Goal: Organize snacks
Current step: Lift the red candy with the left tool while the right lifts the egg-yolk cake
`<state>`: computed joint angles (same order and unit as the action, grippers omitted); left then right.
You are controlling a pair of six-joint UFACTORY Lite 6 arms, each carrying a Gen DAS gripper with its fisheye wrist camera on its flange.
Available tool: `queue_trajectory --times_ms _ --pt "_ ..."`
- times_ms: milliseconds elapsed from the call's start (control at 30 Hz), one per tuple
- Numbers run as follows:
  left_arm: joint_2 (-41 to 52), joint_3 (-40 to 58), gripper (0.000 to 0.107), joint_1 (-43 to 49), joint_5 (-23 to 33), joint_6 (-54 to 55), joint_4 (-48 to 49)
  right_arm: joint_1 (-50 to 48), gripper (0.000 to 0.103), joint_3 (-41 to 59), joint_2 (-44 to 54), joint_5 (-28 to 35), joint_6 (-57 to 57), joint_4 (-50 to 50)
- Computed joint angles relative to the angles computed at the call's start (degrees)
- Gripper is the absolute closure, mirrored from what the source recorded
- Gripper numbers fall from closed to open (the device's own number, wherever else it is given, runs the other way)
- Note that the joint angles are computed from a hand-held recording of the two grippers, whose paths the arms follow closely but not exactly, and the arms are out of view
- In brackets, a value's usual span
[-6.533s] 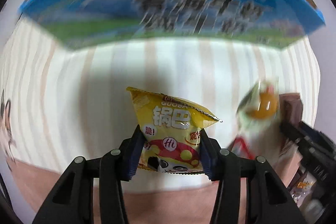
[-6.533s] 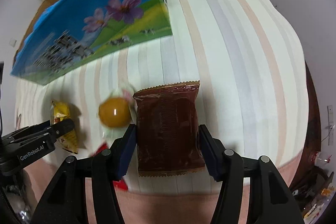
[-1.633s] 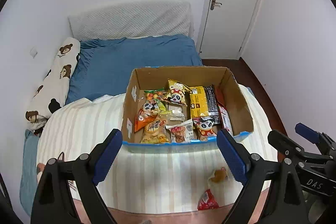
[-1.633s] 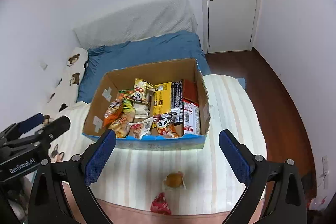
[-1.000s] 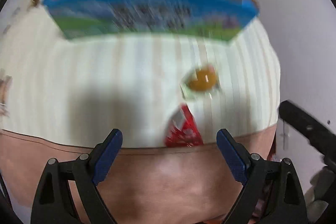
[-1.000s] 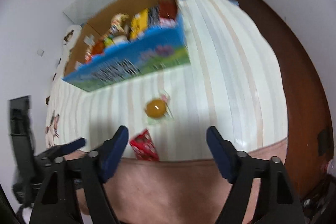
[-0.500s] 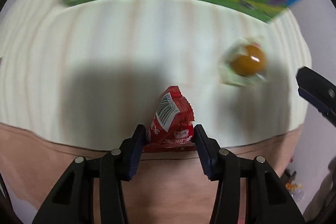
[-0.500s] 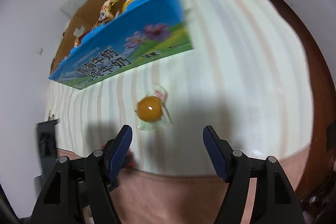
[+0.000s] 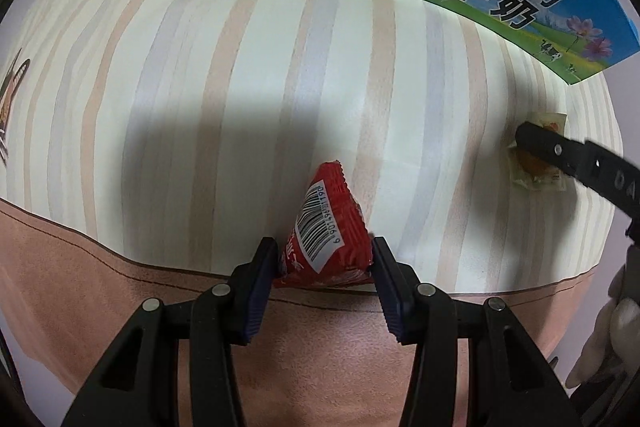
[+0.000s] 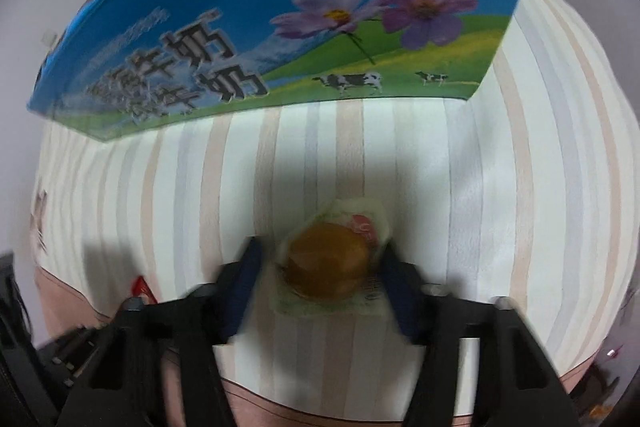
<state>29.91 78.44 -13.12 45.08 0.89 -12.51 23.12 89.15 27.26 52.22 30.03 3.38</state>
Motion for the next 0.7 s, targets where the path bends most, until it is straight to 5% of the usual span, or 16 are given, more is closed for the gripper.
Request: queue_trajectory --times_ms 400,700 --pt "2.5 0.0 0.06 0.9 -1.8 4.3 -1.1 4.0 0.052 -21.3 -19.3 -3.4 -1.2 11.5" --pt "-6.1 -9.5 0.063 3.5 0.2 11.0 -5.5 13.7 0.052 -34.2 -29.7 -8.0 6.8 17.0"
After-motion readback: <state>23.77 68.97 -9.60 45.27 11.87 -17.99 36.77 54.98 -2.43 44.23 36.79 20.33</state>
